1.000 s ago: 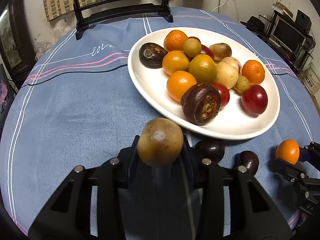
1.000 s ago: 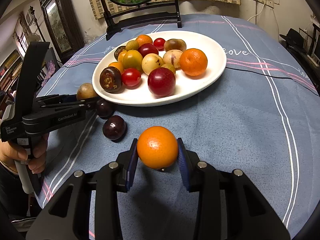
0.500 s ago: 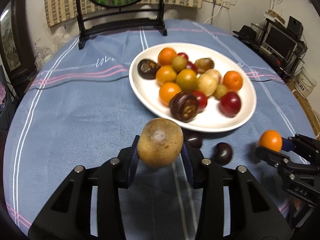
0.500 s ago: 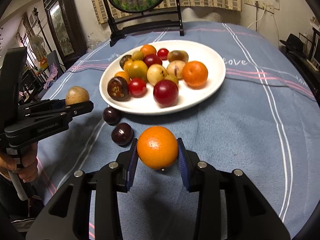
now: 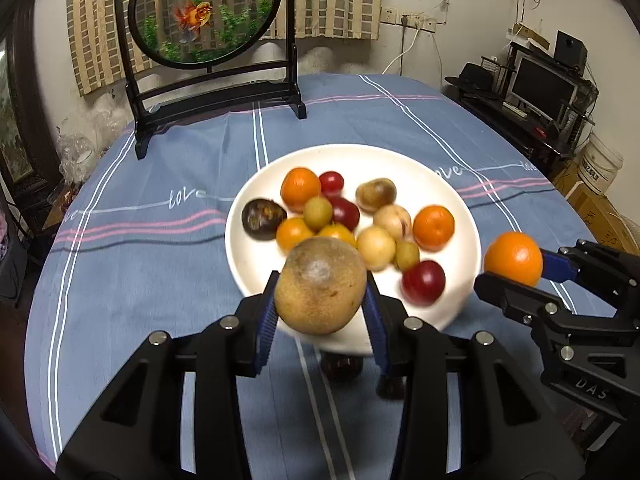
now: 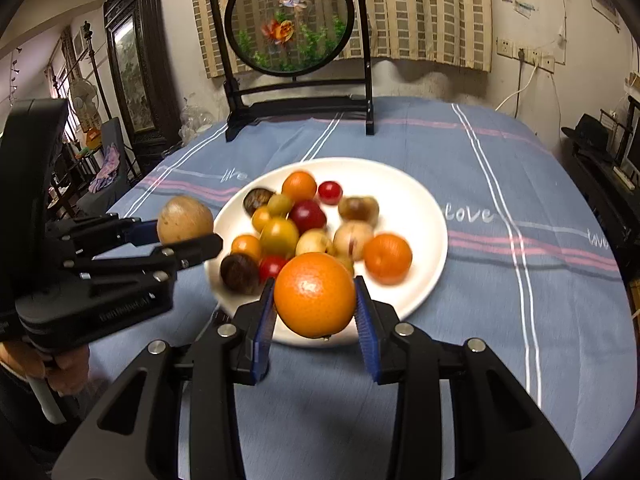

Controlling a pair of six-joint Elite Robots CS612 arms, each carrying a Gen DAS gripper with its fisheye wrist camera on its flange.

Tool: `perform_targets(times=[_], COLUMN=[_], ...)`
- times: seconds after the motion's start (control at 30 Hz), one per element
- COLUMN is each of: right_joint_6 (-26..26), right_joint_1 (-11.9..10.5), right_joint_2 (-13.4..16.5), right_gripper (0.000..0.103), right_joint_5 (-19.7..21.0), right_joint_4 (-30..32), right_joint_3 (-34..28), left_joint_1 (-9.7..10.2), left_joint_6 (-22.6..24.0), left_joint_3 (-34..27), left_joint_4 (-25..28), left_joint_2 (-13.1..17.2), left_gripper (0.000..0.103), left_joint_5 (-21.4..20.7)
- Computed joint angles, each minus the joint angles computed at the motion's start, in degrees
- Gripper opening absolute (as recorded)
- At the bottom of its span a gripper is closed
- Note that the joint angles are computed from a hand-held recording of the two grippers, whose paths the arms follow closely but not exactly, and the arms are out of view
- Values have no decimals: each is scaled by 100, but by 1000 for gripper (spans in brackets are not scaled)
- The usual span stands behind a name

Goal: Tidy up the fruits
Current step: 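Carry the brown fruit and mandarin onto the white plate and release them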

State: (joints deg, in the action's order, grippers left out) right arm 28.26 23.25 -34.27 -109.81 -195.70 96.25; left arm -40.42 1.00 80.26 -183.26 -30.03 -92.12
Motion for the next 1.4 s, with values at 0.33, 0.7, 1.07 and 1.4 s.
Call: perform_targets(times=[0.33, 0.7, 1.07, 1.4], right_joint_6=[93, 140, 337, 485], right_joint_1=[-300, -466, -468, -369], right_joint_2=[208, 376, 381, 228], right_gripper=[38, 38, 51, 57], right_joint_5=[272, 409, 288, 188], right_joint_4=[483, 1037, 905, 532], right_joint_3=[-453, -827, -798, -452], left_joint_1=[-1, 23, 34, 16], left_joint_6=[-108, -242, -455, -473], left_joint_3=[-837, -1425, -1489, -1013], left_joint_4=[750, 1208, 1128, 617], left_joint_2=[371, 657, 682, 459], left_gripper=[40, 41, 51, 76], left_joint_5=[138, 135, 177, 290])
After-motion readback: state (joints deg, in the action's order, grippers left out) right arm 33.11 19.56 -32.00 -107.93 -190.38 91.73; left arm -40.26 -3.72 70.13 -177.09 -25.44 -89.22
